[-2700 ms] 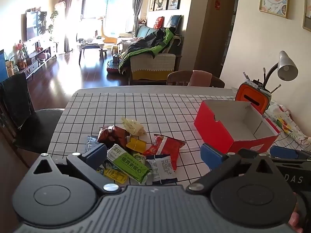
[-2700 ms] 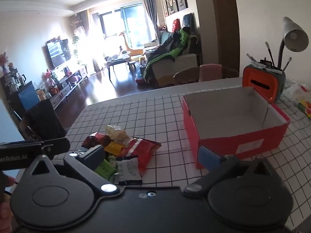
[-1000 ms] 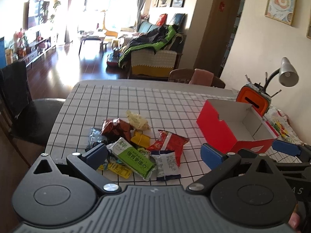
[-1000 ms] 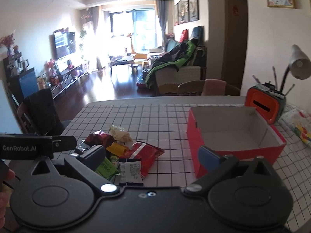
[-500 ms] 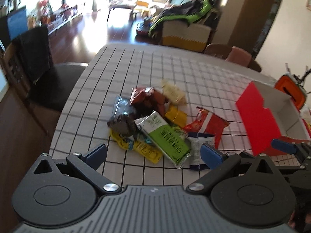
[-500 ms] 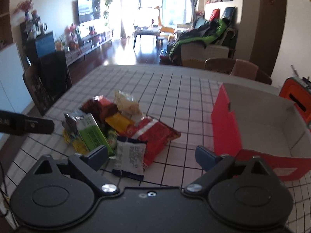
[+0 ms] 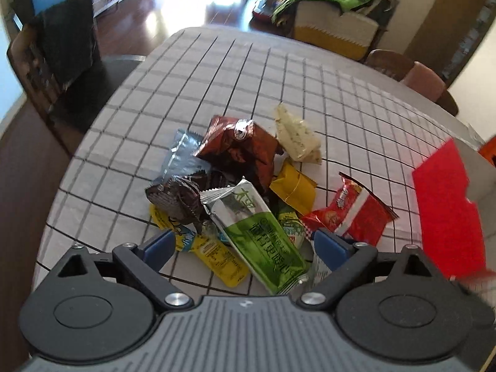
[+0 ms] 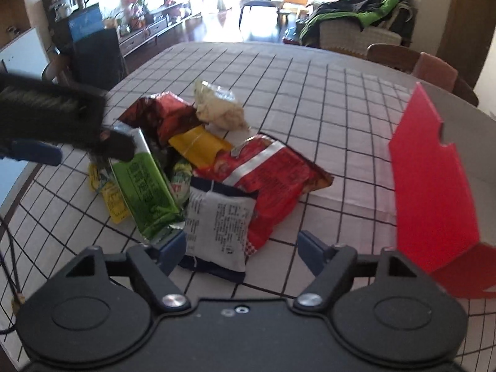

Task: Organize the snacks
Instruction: 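Grasp the green snack bar with the left tool while the right tool grasps the white packet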

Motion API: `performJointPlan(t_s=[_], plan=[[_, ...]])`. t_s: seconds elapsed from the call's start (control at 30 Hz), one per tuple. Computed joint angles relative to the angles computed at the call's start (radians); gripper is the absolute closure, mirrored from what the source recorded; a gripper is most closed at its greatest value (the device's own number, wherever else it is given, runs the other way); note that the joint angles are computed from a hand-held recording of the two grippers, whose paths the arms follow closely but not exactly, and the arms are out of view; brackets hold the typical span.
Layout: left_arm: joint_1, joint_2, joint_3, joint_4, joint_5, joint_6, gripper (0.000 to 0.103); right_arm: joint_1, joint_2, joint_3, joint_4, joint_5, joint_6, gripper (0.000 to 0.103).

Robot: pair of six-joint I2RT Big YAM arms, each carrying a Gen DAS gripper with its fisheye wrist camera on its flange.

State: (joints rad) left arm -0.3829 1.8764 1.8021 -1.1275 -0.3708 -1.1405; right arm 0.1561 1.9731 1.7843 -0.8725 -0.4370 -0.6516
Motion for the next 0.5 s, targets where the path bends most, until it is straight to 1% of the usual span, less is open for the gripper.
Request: performJointPlan(t_s=[0.07, 0.13, 0.2, 0.23, 0.33, 0.37, 0.5], plan=[[0.015, 0.016, 0.014, -0.003, 0.033, -0.033, 0.007, 0.0, 0.012, 0.018, -0.041, -0.002, -0.011, 0.025], [0.027, 0.03, 0.027, -0.004, 0.061, -0.063, 0.007, 0.009, 0.034, 0.049, -0.088, -0.004, 0.004, 0.026], [0.035, 0.055, 0.057, -0.021, 0.08, -0.083, 0.008, 0.02, 0.036, 0.045, -0.091, 0.013, 0.027, 0.028], [0.038, 0.067, 0.073, -0.034, 0.085, -0.088, 0.008, 0.034, 0.053, 0.071, -0.094, 0.033, 0.039, 0.03], [0.043, 0.098, 0.113, -0.073, 0.099, -0.101, 0.01, 0.06, 0.045, 0.048, -0.062, 0.066, 0.045, 0.031], [0.046, 0.107, 0.123, -0.084, 0.107, -0.109, 0.01, 0.062, 0.055, 0.058, -0.056, 0.075, 0.035, 0.031], [0.056, 0.132, 0.146, -0.113, 0.134, -0.133, 0.015, 0.095, 0.011, -0.039, 0.038, 0.127, 0.008, 0.033]])
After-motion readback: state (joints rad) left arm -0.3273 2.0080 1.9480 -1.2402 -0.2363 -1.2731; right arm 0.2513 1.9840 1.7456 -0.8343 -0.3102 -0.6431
